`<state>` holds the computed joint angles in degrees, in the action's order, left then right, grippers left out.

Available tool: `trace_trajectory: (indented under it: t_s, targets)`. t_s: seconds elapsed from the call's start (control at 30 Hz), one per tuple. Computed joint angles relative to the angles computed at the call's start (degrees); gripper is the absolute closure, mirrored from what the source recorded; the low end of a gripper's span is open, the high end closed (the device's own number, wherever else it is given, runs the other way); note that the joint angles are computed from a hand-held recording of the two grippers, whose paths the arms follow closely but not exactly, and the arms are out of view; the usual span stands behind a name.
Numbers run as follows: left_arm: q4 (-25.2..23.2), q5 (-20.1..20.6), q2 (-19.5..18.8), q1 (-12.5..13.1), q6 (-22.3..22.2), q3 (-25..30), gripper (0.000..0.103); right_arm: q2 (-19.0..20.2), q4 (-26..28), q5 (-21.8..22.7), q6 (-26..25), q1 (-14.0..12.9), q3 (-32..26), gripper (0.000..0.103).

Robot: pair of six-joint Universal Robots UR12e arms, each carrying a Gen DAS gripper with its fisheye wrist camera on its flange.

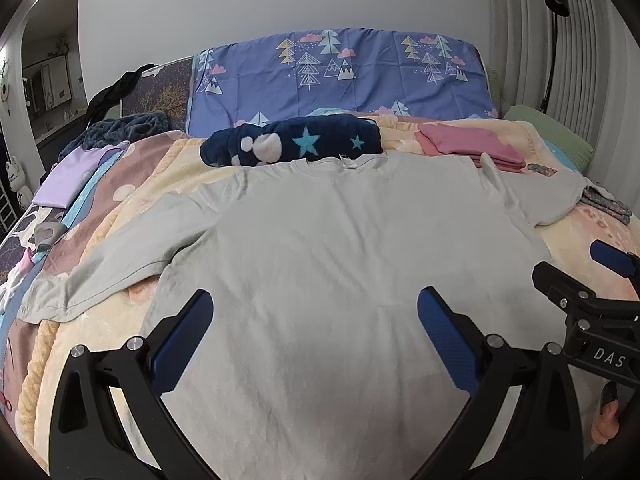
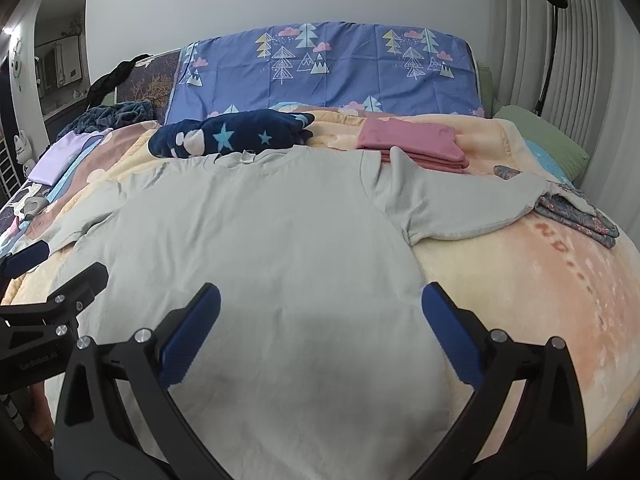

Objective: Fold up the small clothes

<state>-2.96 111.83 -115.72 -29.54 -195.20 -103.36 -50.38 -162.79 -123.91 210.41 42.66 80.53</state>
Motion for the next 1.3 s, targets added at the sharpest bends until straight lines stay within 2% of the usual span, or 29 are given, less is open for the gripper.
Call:
trace_trajectory:
  t_s: [0.1,0.4,0.5,0.7,1.0,1.3]
  targets:
    - [1.85,0.96,-0.46,-0.12,-0.92,-0.18,0.001,-0.03,-0.06,0.03,-0.11,0.02,0.07,0.002]
    - [3.09,-2.17,0.27,0.75,-1.45,-1.34,0.001,0.14,-0.06,-0.21,0.35,0.11,0.03,0.002]
    - [1.77,-1.13,0.32,0.46,-0.36,-0.99,0.001,0.13,0.3,-0.08,0.49,0.1,-0.02,0.002]
    - [-0.1,-2.68,0.46,0.49,0.07,-0.67,0.001,0.16,0.14,-0.16,0.4,0.11,0.0,0.002]
    - [1.19,-3.19,0.28,0.01,2.46,-0.81,0.001,0.22,-0.17,-0.33,0.43,0.14,0.09,0.002]
    - [2.16,-3.49,0.28,0.1,2.25,-1.17,0.001,0.04,-1.33,-1.7,0.64,0.29,0.43,0.002]
